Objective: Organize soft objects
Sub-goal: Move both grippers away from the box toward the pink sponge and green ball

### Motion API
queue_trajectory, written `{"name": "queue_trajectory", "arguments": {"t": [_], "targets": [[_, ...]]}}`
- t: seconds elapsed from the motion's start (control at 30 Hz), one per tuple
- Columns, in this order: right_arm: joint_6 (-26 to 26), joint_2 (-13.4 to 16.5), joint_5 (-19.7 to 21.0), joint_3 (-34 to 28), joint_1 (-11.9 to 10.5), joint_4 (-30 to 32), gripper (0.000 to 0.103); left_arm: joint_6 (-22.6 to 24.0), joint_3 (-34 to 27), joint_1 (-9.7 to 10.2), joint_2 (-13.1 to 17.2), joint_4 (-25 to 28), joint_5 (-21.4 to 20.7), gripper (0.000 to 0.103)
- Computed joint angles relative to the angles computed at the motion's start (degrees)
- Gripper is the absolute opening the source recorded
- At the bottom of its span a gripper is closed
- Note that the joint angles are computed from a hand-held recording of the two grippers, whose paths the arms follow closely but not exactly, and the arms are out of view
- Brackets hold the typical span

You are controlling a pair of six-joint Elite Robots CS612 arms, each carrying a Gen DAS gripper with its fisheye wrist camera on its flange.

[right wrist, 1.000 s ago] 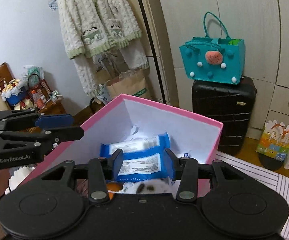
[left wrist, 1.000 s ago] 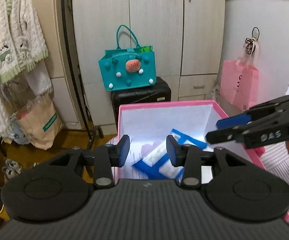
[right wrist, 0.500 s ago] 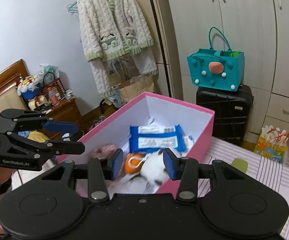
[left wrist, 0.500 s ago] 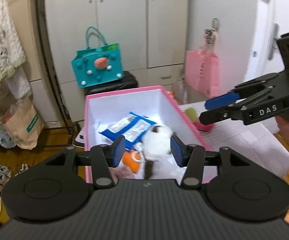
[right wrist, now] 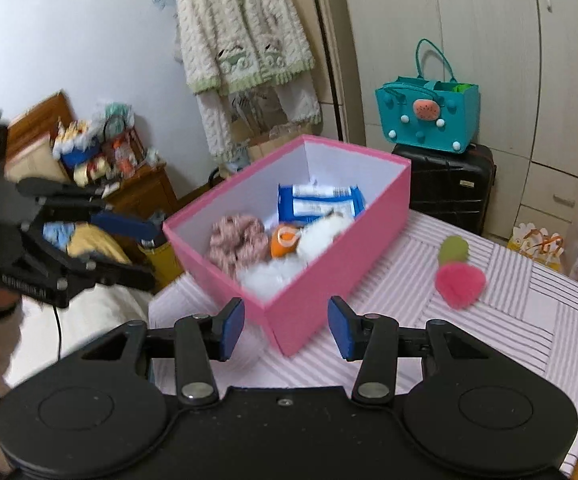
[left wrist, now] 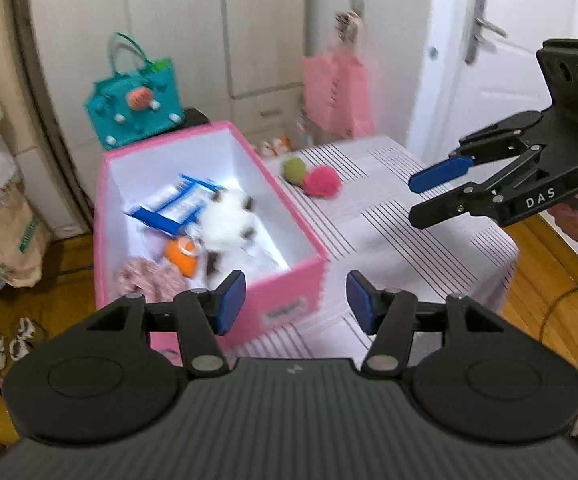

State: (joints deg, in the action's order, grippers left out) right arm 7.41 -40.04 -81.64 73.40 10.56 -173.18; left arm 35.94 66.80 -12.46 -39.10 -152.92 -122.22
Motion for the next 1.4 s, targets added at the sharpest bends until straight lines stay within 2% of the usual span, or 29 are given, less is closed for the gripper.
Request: {"name": "queue_trajectory", "arguments": {"t": [0.2,0.27,0.37,0.53,0.63,0.77,0.87,0.9,0.97,1.03,1.2,1.4], "targets": [[1.9,-1.8,-2.0,5.9,0.2,-3.8,0.052,4.1,3.5,-1.33,-1.7,3.1,2.4,0.055],[2.0,-2.2,-2.6,7.5,0.2,-5.2,0.053,4.5,4.4,-1.62,-2.0,3.0,2.2,0.055],[2.1,-2.8,-2.2,9.4,-0.2,-7.2,0.059,6.6,5.4,-2.10,-2.4,2.7,1.1,0.055],[2.7,-2.8,-0.9,11.8,-1.0,-9.7,0.061,8.1,6.1,-3.03,-2.5,2.9,0.0,0.055],[3.7,-2.5,-0.8,12.8,-1.5,-11.4,0.069,7.0,6.4,-3.88,-2.0,1.4,0.5,0.055],[4.9,-2.0,-0.9,13.5,-2.4,-13.3,0.071,5.4,6.5,-5.04,-0.9,-1.5,1.0,0.055],[5.5,-1.5,-0.4,13.5,-3.2,-14.3,0.074,5.1,5.2,-5.81,0.4,-1.5,0.9,0.055],[5.4,-1.2,-0.7,13.4,-3.5,-14.8,0.083,4.6,4.7,-6.09,0.8,-2.0,1.0,0.055],[5.1,-0.5,-1.6,13.0,-3.7,-17.1,0.090,2.8,3.8,-6.69,2.0,-4.4,1.3,0.055],[4.5,0.2,-2.0,12.6,-4.2,-18.7,0.091,0.5,2.8,-7.28,3.3,-6.9,1.8,0.055],[3.5,1.5,-2.6,10.4,-5.4,-18.2,0.091,-6.8,-0.3,-8.38,6.4,-10.7,2.3,0.055],[3.4,3.7,0.8,7.0,-7.4,-18.1,0.090,-13.8,-3.5,-10.04,10.2,-19.8,6.3,0.055]]}}
